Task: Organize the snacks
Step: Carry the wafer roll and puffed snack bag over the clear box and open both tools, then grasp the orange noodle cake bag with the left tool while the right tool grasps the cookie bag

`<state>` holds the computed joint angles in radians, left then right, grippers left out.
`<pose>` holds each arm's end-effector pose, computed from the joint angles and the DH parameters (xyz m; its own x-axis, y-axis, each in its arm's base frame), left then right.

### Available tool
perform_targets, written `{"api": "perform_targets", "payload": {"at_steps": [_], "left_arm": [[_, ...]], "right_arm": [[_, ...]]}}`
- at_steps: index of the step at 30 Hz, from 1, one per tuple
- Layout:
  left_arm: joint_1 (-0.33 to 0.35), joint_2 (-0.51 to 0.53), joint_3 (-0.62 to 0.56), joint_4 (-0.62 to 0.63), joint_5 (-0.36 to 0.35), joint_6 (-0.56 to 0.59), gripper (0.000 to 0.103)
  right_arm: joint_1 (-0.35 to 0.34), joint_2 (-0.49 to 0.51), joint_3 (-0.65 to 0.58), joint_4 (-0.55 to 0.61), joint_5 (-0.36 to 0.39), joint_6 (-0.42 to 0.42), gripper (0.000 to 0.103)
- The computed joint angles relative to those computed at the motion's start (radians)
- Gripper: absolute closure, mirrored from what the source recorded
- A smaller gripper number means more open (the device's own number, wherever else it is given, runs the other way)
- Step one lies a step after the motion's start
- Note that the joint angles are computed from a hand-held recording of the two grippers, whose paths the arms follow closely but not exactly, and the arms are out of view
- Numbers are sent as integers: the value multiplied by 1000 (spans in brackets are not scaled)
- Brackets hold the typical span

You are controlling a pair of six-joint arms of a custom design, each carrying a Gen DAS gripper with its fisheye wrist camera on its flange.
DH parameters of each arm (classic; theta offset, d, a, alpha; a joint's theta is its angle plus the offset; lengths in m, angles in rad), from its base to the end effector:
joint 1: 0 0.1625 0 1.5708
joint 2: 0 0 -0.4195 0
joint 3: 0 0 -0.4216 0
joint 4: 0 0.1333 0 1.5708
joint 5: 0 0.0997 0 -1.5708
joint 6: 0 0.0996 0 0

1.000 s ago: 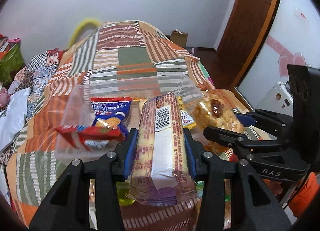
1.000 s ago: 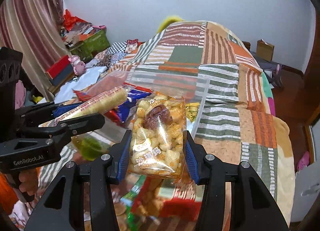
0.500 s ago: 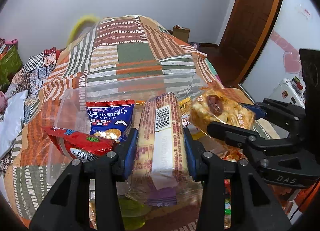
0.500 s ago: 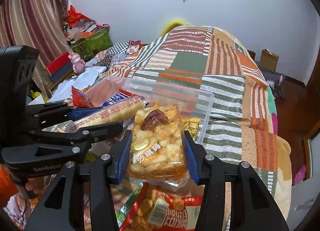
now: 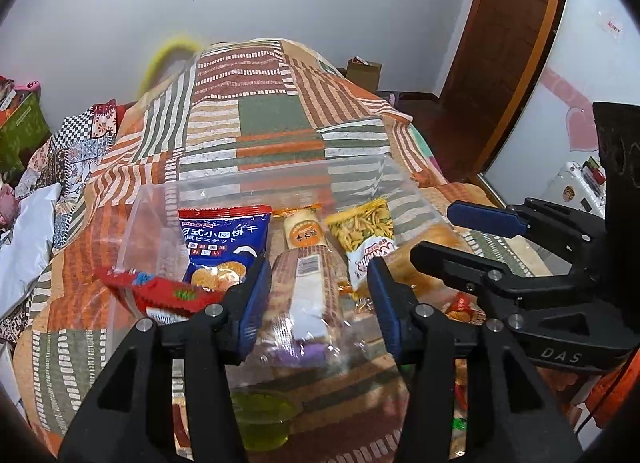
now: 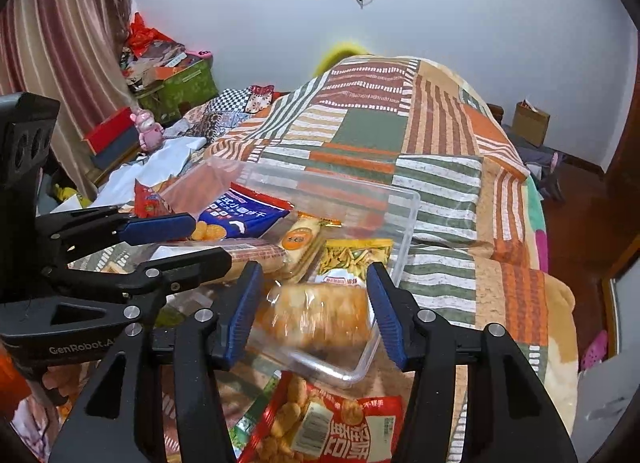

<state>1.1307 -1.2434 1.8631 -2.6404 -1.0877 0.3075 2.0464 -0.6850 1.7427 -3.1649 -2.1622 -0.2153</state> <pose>-0.0958 -0.6250 0.2788 -0.7295 0.4320 -0.5303 0.6342 0.7176 -0.2879 0.3712 -0.5509 0.0405 -0.7644 -0.2871 0.5773 -0.5700 0.7194 -0.3969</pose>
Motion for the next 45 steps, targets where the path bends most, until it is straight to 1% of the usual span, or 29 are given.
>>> {"api": "perform_targets", "payload": {"at_steps": [3, 5, 8, 9, 11, 14, 18, 22, 27, 28, 32, 33, 37, 40, 45], "left_arm": [[-11, -24, 17, -1, -1, -7, 52], [-21, -42, 32, -7, 7, -10, 48], [-38, -80, 62, -10, 16, -20, 46], [-45, -99, 76, -11, 20, -24, 45], [-54, -124, 98, -19, 32, -27, 38], [-68, -167, 136, -25, 61, -34, 37], [-70, -228, 177, 29, 73, -76, 35], [-72, -283, 226, 52, 92, -110, 35], [-78, -361, 295, 93, 108, -147, 35], [-79, -375, 306, 101, 111, -149, 34], [-87, -443, 358, 145, 134, -177, 23], [-88, -465, 376, 153, 144, -183, 23], [-84, -518, 419, 192, 172, -202, 22], [-69, -551, 437, 245, 170, -225, 22], [-46, -594, 474, 287, 173, -250, 22]], "right_arm": [[14, -9, 8, -2, -8, -5, 52], [22, -14, 14, -3, -13, -2, 52], [34, -29, 32, 1, -20, 8, 51], [38, -36, 40, 2, -21, 15, 51], [49, -53, 63, 2, -23, 36, 50], [63, -71, 92, 4, -25, 70, 46], [81, -85, 120, 8, -27, 103, 46], [101, -93, 141, 24, -20, 146, 46], [133, -89, 162, 24, -29, 173, 46], [138, -90, 169, 24, -26, 181, 46], [157, -92, 200, 16, -33, 209, 46], [161, -92, 208, 14, -34, 215, 46], [169, -95, 232, 25, -42, 238, 46], [171, -94, 249, 40, -58, 256, 46], [161, -106, 291, 59, -54, 310, 46]]}}
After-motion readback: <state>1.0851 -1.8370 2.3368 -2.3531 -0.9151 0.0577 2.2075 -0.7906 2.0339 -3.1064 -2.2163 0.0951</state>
